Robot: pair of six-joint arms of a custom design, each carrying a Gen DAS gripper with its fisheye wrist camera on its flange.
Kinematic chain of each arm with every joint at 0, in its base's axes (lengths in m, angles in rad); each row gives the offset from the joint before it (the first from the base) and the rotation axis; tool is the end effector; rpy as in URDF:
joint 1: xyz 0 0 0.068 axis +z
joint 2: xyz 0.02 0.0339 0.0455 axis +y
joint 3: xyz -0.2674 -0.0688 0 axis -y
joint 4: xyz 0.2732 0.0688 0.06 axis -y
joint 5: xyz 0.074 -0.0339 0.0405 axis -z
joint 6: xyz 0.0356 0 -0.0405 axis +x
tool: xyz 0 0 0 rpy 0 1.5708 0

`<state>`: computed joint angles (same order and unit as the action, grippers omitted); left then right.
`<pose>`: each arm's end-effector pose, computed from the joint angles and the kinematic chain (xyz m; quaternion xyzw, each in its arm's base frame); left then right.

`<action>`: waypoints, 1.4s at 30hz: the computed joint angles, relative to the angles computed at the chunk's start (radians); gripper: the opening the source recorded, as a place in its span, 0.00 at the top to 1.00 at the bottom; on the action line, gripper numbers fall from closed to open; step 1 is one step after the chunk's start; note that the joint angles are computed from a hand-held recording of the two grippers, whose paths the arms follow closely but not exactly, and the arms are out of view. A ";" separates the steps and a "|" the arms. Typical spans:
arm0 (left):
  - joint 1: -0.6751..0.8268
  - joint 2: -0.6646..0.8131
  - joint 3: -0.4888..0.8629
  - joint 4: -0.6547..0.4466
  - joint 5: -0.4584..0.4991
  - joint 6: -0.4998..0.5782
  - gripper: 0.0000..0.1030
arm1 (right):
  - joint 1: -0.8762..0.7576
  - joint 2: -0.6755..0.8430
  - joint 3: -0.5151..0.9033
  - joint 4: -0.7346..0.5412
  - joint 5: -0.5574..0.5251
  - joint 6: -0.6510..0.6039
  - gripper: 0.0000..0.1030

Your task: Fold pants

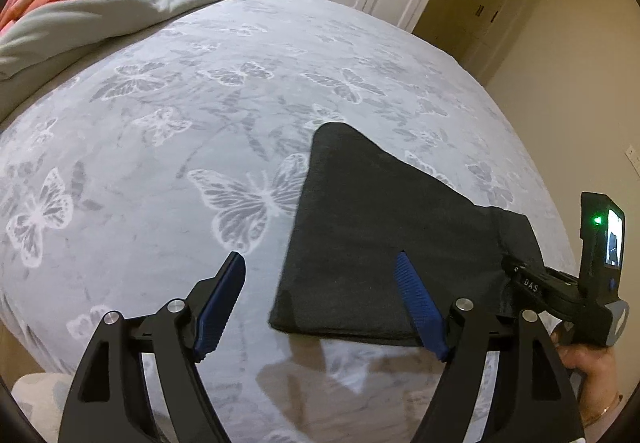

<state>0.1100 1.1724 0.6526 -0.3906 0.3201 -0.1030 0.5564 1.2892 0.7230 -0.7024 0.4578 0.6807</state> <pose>0.2490 0.0162 0.1912 -0.0479 0.9341 -0.1496 0.3206 0.2121 0.1134 0.1733 0.0939 0.9588 -0.0978 0.2495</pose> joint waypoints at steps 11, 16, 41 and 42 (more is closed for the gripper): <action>0.092 0.010 0.009 -0.018 0.051 0.016 0.28 | 0.054 0.096 0.056 -0.061 0.082 0.069 0.81; 0.080 0.012 0.009 -0.025 0.051 0.034 0.28 | 0.072 0.098 0.080 -0.093 0.089 0.082 0.83; -0.007 0.121 0.036 0.021 -0.028 0.027 0.23 | -0.458 -0.595 -0.312 0.023 -0.500 -0.168 0.68; -0.022 0.131 0.034 0.035 -0.053 0.021 0.23 | -0.462 -0.671 -0.317 -0.012 -0.486 -0.162 0.67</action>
